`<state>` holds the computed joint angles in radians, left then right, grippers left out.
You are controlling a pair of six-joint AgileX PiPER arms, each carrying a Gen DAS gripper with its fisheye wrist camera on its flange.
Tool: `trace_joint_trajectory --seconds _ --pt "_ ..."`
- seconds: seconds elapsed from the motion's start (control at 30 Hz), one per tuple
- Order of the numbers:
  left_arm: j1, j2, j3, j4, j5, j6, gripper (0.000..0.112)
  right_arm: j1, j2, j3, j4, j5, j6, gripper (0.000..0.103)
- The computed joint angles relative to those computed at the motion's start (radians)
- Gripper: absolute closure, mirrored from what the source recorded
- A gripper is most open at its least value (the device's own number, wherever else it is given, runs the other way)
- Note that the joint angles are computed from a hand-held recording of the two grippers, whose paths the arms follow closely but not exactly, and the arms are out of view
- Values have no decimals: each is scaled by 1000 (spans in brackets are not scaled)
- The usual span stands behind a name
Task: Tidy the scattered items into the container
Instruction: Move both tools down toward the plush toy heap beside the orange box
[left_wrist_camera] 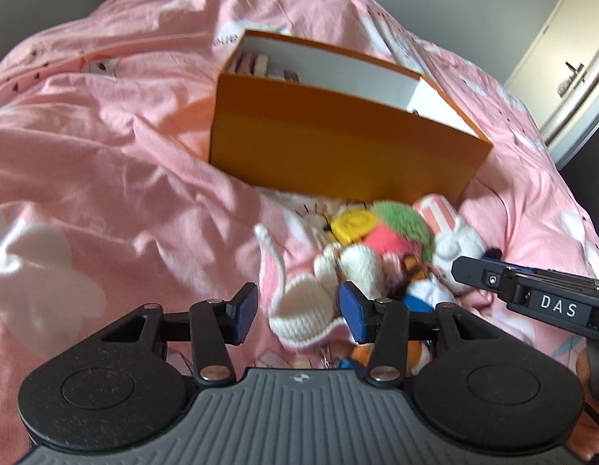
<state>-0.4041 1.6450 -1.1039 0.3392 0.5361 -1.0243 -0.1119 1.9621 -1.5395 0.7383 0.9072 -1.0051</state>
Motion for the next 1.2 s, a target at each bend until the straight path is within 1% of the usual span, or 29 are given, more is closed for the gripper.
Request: trace_joint_trajectory --seconds 0.1,0.27,0.43,0.57,0.67,0.8,0.87,1.0,1.07,1.2 --pt "8 -7 19 -109 -21 103 57 -10 -16 37 -14 -4 -4 68" --pt "2 2 21 -234 -30 235 57 -26 -27 75 -58 -2 20 68" --pt "-10 24 2 -340 -31 374 57 -70 -46 88 -53 11 22 68" --pt "-16 36 -21 -367 -21 422 58 -96 -70 104 -48 -23 9 67" --pt "-25 41 -36 -359 -12 431 58 -100 -63 94 -81 -50 42 65" --pt "-31 42 -42 -379 -15 468 58 -99 -20 52 -158 -29 119 61" --pt "-29 48 -47 -392 -12 480 58 -96 -9 50 -168 -21 122 60" --pt "-10 65 -49 -480 -11 558 58 -78 -11 75 -185 -41 104 58" --pt "-3 73 -51 -504 -7 575 58 -78 -17 84 -175 -48 92 57" --pt "2 75 -46 -486 -8 541 58 -87 -25 81 -112 -37 33 58"
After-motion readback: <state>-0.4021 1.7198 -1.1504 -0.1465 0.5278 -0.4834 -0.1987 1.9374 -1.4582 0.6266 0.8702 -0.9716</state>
